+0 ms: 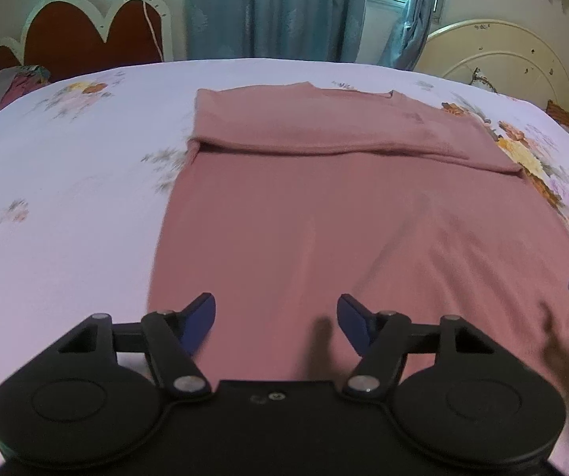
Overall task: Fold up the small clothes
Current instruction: 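Release the folded edges and smooth the sweatshirt with both tools, then grasp the sweatshirt hem with both tools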
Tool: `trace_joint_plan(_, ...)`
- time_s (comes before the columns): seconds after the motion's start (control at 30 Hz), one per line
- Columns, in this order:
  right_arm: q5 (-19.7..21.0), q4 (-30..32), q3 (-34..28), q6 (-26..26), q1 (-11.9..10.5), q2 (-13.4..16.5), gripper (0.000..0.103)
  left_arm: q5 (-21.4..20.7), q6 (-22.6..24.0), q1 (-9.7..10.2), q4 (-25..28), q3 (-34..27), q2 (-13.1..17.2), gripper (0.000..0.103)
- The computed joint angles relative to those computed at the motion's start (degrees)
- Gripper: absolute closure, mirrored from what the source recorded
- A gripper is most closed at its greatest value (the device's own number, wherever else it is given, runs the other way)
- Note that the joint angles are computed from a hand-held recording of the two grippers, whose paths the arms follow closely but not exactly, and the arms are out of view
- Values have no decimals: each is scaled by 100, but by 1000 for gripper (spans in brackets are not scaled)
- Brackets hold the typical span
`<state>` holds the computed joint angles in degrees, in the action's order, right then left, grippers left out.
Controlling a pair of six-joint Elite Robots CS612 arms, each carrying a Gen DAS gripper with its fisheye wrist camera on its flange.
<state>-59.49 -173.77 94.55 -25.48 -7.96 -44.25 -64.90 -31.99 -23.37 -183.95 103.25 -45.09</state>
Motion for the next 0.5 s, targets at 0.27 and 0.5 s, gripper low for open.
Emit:
trace_joint_plan(0.27,-262,-265,363,-179,-147,-129,29,227,-410,-108,-63,460,-183,38)
trace_joint_plan(0.5,-631,-450,490,11,-274,-160,29,475,-891,-159,-104,817,-310,41)
